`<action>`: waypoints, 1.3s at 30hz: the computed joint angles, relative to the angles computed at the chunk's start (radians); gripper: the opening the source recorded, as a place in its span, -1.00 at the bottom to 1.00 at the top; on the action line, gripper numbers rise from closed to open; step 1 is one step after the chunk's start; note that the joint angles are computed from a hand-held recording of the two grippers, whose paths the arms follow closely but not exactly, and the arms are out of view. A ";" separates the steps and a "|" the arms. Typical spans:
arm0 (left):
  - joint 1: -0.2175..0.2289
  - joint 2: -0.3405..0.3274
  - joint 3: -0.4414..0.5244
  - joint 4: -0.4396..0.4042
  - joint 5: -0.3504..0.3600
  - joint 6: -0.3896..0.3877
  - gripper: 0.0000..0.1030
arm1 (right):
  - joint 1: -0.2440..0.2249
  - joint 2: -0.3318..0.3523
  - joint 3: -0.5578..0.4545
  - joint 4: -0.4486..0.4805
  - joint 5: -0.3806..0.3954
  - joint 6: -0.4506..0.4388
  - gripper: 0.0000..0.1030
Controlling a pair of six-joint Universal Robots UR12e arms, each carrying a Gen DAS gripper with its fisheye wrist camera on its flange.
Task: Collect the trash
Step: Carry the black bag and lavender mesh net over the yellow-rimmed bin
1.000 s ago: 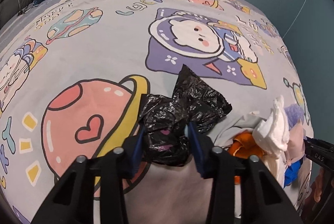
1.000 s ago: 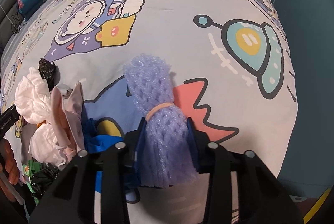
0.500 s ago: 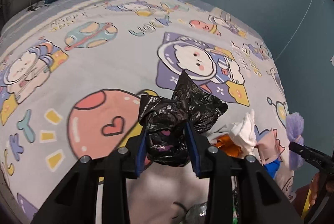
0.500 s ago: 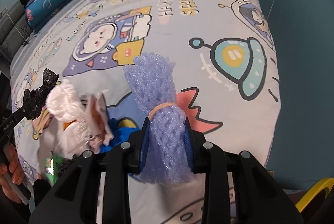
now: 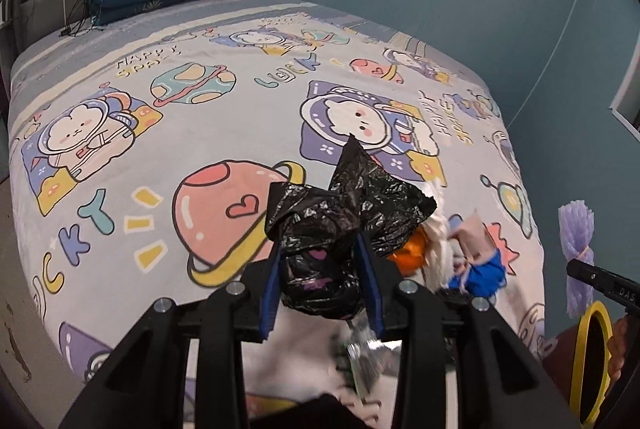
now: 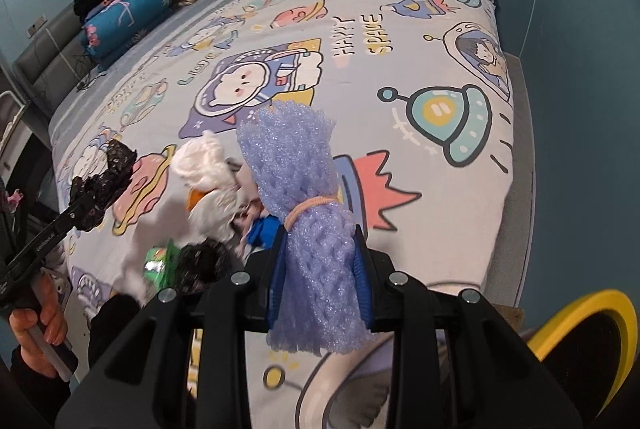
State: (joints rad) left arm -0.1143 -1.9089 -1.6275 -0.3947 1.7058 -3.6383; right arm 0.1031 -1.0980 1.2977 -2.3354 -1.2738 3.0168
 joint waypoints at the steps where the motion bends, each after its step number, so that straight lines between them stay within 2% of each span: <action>1: -0.003 0.004 -0.006 0.007 0.001 0.000 -0.37 | -0.003 -0.012 0.016 -0.008 0.006 -0.005 -0.45; 7: -0.043 0.020 -0.029 0.065 0.046 0.017 -0.37 | -0.025 -0.069 0.087 -0.040 0.048 -0.023 -0.45; 14: -0.089 0.025 -0.023 0.092 0.036 0.045 -0.37 | -0.065 -0.127 0.157 -0.075 0.099 -0.022 -0.45; 27: -0.163 0.009 0.036 0.105 -0.031 0.126 -0.36 | -0.145 -0.189 0.237 -0.130 0.145 0.046 -0.44; 39: -0.213 -0.028 0.113 0.072 -0.123 0.181 -0.36 | -0.207 -0.232 0.288 -0.188 0.133 0.129 -0.43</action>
